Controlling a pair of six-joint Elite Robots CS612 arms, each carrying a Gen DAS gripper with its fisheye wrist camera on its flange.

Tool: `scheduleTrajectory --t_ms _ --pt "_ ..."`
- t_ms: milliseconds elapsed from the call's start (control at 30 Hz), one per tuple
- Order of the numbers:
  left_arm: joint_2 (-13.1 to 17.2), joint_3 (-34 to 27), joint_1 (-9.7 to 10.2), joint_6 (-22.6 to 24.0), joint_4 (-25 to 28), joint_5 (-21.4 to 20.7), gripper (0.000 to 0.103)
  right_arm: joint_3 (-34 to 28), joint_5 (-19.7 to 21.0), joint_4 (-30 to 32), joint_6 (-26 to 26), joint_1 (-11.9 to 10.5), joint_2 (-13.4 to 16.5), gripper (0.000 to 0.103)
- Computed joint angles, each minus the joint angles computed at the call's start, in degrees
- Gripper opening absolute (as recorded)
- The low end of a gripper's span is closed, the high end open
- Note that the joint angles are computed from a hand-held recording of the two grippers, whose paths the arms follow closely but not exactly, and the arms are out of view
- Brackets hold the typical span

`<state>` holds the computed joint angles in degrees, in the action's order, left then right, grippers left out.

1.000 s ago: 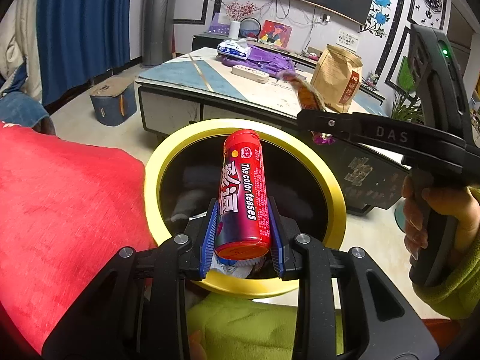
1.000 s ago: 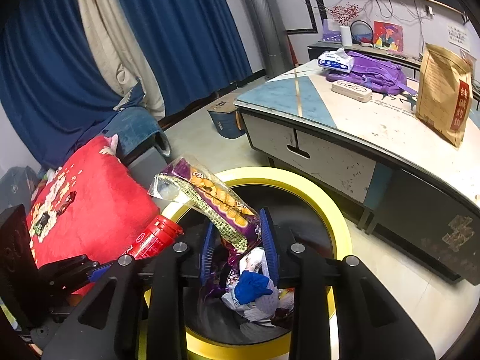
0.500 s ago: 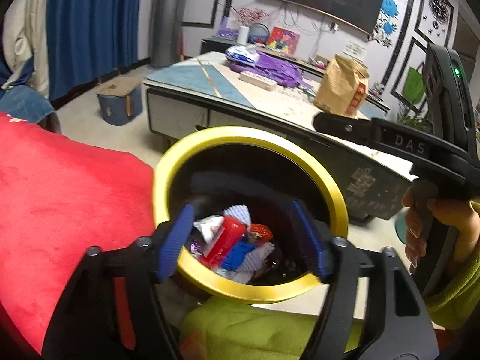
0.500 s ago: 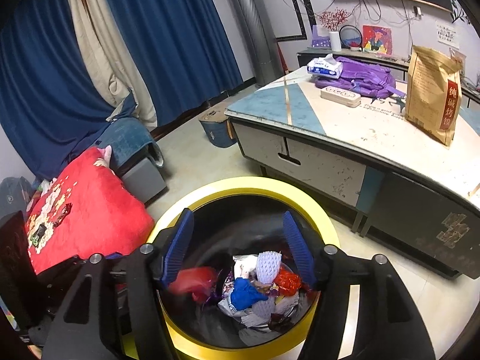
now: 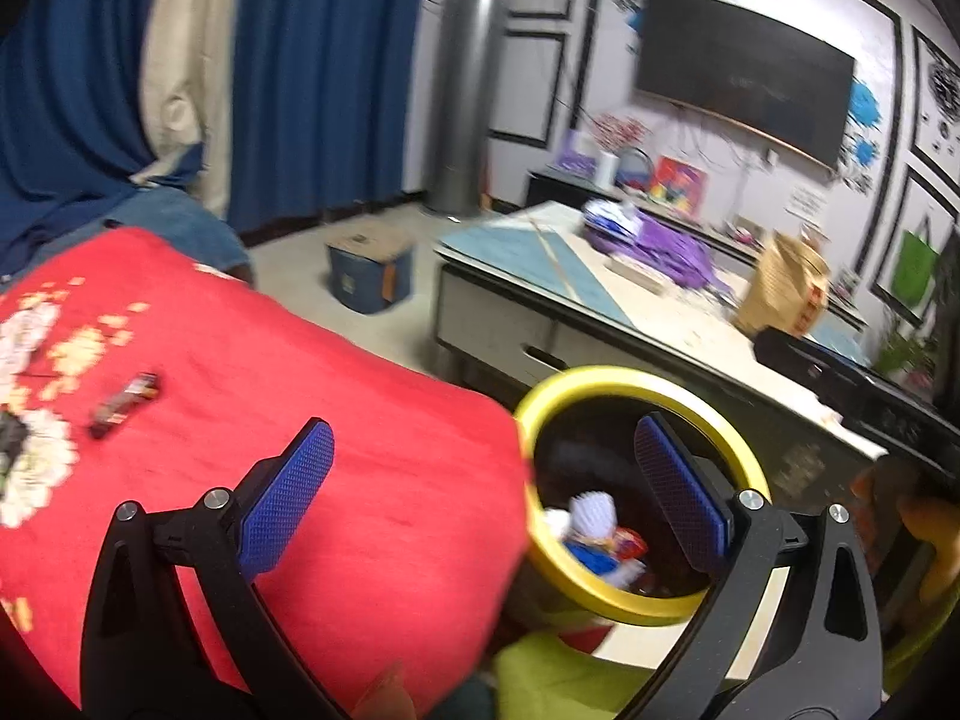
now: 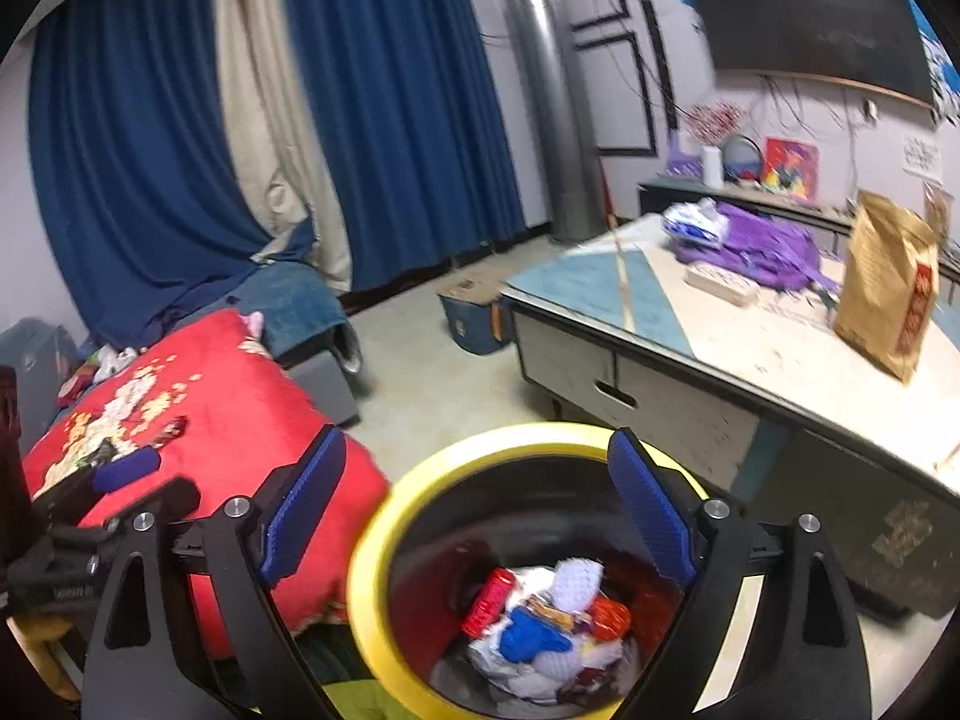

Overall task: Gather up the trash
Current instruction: 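Move both open grippers back over the bed toward the last items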

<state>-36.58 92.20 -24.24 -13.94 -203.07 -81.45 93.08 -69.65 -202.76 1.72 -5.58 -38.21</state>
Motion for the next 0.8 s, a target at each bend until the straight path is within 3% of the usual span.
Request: scheduleTrajectory --t_ms 367,800 --pt "-2.00 4.82 1.64 0.75 -9.10 10.77 0.092 -2.63 3.50 3.76 -5.30 4.08 -0.46 0.092" --pt "-3.72 7.57 5.66 -6.50 -8.57 17.83 0.092 -10.32 4.80 14.60 -11.27 10.10 1.97 0.093"
